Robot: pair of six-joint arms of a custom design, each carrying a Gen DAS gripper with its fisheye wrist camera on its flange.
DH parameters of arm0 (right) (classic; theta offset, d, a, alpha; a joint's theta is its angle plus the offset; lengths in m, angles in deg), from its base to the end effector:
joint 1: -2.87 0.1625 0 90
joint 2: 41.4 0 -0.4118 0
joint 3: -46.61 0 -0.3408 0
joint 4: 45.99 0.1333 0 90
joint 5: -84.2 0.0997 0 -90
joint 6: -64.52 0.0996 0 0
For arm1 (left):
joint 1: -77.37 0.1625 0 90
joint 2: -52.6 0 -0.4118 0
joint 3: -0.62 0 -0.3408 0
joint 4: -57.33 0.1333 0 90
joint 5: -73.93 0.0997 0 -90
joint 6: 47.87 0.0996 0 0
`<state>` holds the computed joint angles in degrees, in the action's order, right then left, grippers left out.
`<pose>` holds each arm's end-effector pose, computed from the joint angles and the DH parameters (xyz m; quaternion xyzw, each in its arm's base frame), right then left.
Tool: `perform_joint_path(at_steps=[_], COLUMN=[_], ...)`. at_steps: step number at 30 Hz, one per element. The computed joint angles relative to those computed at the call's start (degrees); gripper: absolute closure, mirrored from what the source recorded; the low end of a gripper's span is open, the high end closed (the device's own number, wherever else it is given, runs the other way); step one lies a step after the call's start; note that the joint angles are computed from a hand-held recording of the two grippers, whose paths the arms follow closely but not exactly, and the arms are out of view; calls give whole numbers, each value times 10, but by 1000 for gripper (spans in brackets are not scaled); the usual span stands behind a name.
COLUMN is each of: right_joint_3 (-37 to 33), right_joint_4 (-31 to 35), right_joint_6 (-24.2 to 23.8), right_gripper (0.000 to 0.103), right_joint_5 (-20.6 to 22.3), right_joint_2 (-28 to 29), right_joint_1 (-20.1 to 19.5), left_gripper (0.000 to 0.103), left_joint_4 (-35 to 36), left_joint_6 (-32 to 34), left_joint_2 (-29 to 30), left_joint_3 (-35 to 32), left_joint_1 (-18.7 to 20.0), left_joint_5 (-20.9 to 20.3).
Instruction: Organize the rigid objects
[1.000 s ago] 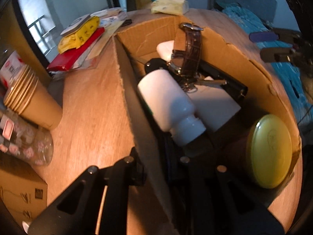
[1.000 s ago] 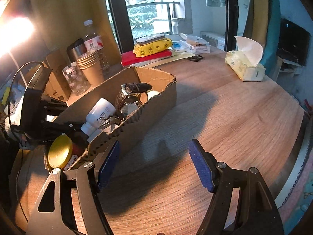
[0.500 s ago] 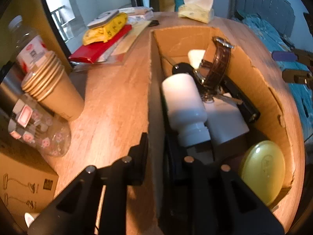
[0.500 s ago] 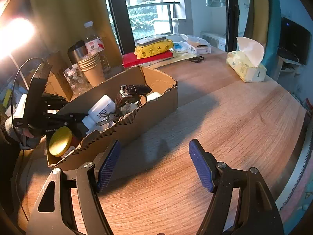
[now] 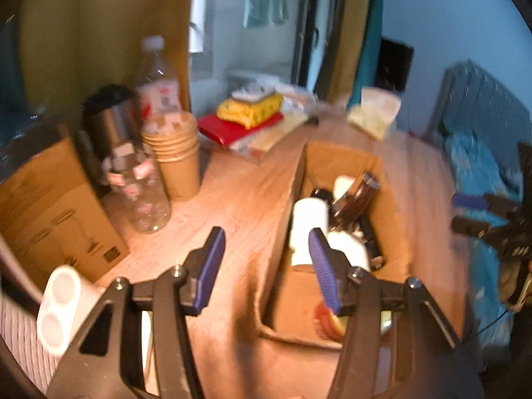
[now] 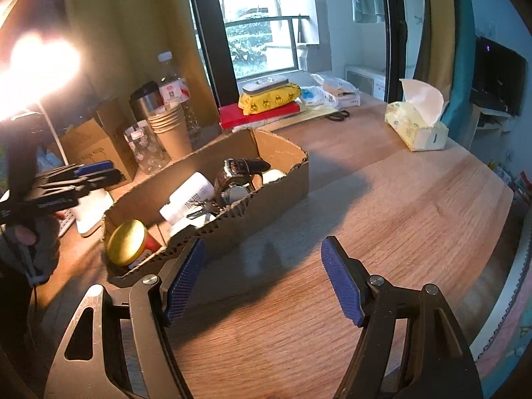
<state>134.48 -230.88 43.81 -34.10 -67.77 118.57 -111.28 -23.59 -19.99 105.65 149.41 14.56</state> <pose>0.3651 -0.5601 0.0276 0.3014 -0.8813 0.2885 0.2218 0.0080 -0.5721 0.3852 0.2231 0.8650 -0.3642 0.2635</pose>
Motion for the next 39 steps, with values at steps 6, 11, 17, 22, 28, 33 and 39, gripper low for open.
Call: perform_joint_path(at_steps=[6, 11, 17, 22, 28, 33, 39], right_joint_3=[21, 40, 70, 94, 122, 145, 177], right_joint_4=[-28, -46, -73, -93, -117, -137, -158], right_joint_6=[-9, -16, -16, -16, -16, -14, -5], right_gripper=[28, 28, 28, 28, 28, 28, 28], right_joint_5=[-6, -11, -13, -18, -23, -29, -33], right_joint_2=[-10, -21, -37, -48, -61, -71, -86], right_joint_1=[17, 31, 48, 62, 76, 85, 95], left_gripper=[48, 40, 35, 29, 25, 16, 14], left_joint_4=[-101, -155, -196, -201, -196, -171, -134], left_joint_6=[-50, -66, -108, -135, -176, -222, -278], left_joint_2=[-58, -96, -133, -159, -186, -206, -238], left_joint_3=[94, 159, 224, 269, 315, 347, 381], left_joint_1=[-41, -88, -136, -178, -230, -270, -315], left_joint_5=[30, 82, 132, 173, 219, 251, 265])
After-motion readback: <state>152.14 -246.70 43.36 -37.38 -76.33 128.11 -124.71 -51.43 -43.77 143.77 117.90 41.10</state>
